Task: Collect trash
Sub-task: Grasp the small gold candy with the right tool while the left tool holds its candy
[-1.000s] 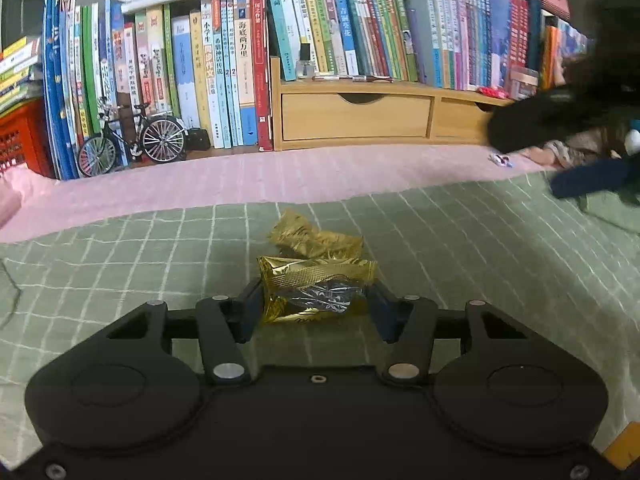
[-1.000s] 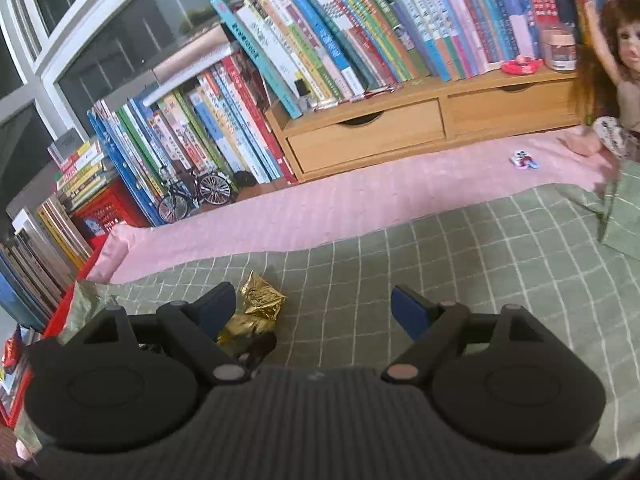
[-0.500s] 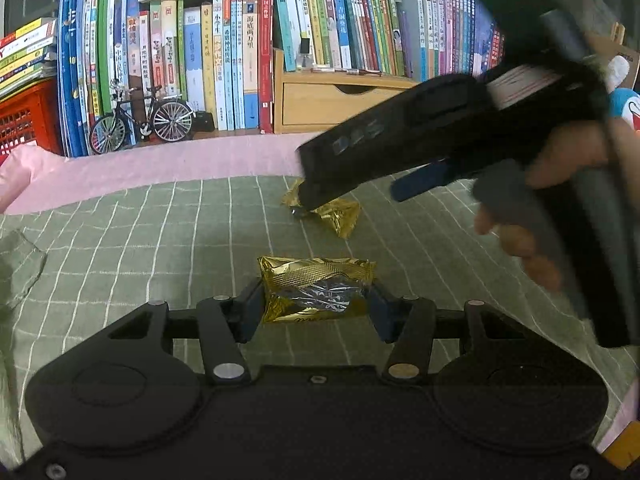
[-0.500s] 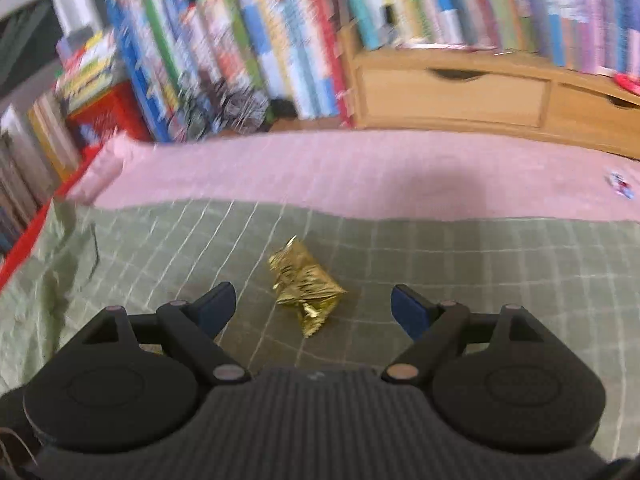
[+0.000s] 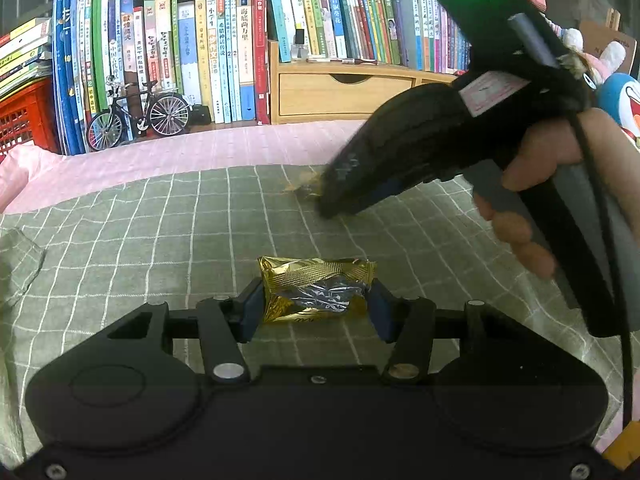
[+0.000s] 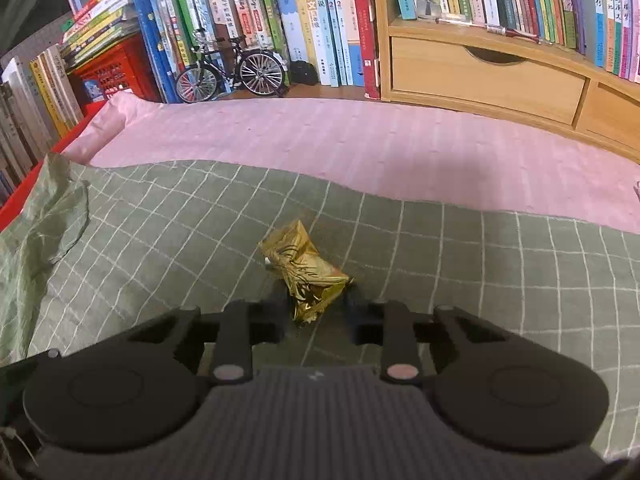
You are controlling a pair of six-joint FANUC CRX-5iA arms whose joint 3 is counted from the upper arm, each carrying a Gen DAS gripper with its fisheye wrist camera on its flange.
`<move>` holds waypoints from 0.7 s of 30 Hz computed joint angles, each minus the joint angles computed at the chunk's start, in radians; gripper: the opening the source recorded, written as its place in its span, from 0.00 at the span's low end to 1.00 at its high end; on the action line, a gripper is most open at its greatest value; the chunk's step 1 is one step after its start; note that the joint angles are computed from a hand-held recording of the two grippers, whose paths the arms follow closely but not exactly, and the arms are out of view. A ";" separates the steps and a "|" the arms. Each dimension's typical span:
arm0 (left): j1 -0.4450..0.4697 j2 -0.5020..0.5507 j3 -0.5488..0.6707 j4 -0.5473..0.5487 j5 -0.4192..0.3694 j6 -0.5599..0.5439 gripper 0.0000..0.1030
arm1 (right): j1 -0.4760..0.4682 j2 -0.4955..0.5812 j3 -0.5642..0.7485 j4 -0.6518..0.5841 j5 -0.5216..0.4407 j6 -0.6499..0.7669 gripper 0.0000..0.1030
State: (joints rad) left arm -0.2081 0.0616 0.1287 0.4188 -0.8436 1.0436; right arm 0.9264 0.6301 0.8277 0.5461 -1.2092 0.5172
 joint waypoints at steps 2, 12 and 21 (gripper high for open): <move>-0.003 -0.002 0.002 0.000 0.001 0.000 0.50 | 0.008 -0.022 -0.036 0.020 0.007 -0.035 0.13; -0.011 -0.064 -0.031 -0.006 0.002 -0.004 0.50 | 0.071 -0.178 -0.257 0.100 0.100 -0.170 0.12; 0.005 -0.161 -0.099 0.023 -0.009 -0.047 0.50 | 0.148 -0.281 -0.392 0.188 0.100 -0.265 0.11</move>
